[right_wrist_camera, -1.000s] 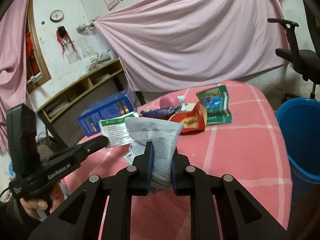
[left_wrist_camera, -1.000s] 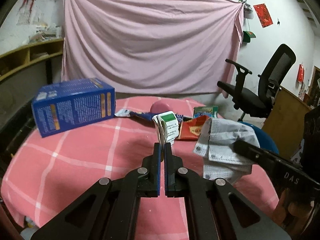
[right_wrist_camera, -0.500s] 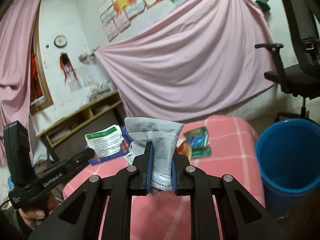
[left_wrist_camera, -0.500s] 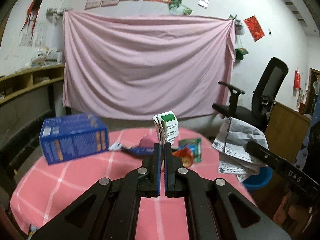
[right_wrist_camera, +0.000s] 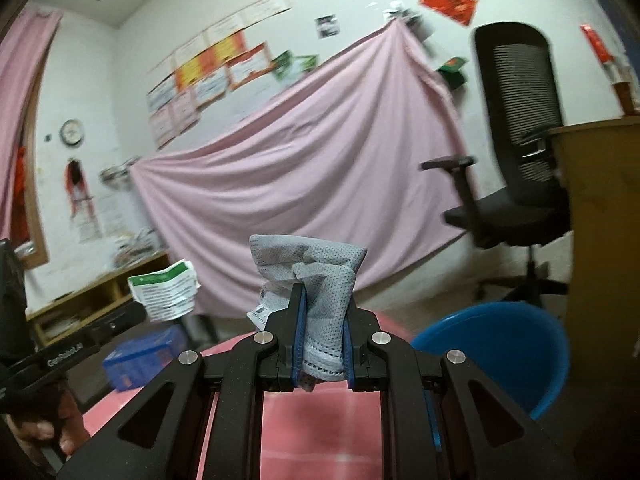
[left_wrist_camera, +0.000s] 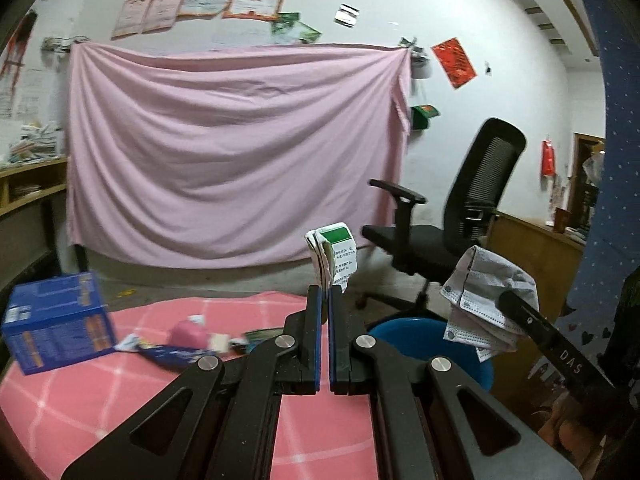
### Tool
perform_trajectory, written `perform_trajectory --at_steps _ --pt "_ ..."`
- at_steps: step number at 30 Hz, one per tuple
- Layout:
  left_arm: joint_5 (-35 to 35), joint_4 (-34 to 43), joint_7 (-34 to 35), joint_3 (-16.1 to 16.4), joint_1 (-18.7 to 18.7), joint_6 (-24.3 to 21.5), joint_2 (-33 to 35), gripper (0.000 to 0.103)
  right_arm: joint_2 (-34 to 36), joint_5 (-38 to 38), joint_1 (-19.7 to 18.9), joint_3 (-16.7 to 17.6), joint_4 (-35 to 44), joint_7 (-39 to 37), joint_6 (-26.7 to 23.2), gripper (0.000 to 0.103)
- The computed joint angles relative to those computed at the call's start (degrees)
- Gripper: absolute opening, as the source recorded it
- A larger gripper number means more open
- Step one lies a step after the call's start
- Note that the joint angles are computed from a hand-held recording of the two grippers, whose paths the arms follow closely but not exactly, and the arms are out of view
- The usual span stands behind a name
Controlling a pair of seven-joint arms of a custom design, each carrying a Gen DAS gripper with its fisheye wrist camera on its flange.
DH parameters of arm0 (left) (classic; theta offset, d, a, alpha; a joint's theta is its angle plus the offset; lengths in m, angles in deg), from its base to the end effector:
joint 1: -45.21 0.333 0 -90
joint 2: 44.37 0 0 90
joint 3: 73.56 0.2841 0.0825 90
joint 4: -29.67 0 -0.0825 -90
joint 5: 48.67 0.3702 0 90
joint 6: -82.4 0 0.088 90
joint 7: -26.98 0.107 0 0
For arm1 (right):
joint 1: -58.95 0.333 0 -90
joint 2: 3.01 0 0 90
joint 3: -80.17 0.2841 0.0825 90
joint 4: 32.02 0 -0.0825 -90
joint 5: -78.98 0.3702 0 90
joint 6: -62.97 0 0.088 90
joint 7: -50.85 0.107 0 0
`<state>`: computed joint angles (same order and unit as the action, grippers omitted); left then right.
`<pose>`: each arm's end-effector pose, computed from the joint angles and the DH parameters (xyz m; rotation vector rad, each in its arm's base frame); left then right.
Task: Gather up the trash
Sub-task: 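Carry the mask and paper packet in both grippers over the blue bucket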
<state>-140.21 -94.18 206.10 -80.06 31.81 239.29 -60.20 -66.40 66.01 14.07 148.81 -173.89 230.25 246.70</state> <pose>0.4873 -0.1398 0.5509 -1.0303 1.9949 -1.5745 0.3805 0.3036 0.4913 -0.9643 1.5226 -0.9768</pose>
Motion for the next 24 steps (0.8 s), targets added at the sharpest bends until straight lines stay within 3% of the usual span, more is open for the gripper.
perform_trajectory --at_steps 10,17,24 --pt "3.23 6.94 -3.78 -4.73 -3.76 0.29 8.03 0.001 -4.80 -1.48 4.49 -3.84 -8.86 4.34 -5.46 0.014" --pt "19.23 13.12 -17.81 -7.93 -5.10 -0.28 16.52 0.001 -0.16 -4.08 5.48 -5.49 -13.11 7.10 -5.26 0.014" --pt "39.63 18.61 -37.62 -9.87 -4.09 -2.99 24.10 0.001 6.96 -5.88 4.63 -6.26 -13.80 6.68 -3.76 0.014"
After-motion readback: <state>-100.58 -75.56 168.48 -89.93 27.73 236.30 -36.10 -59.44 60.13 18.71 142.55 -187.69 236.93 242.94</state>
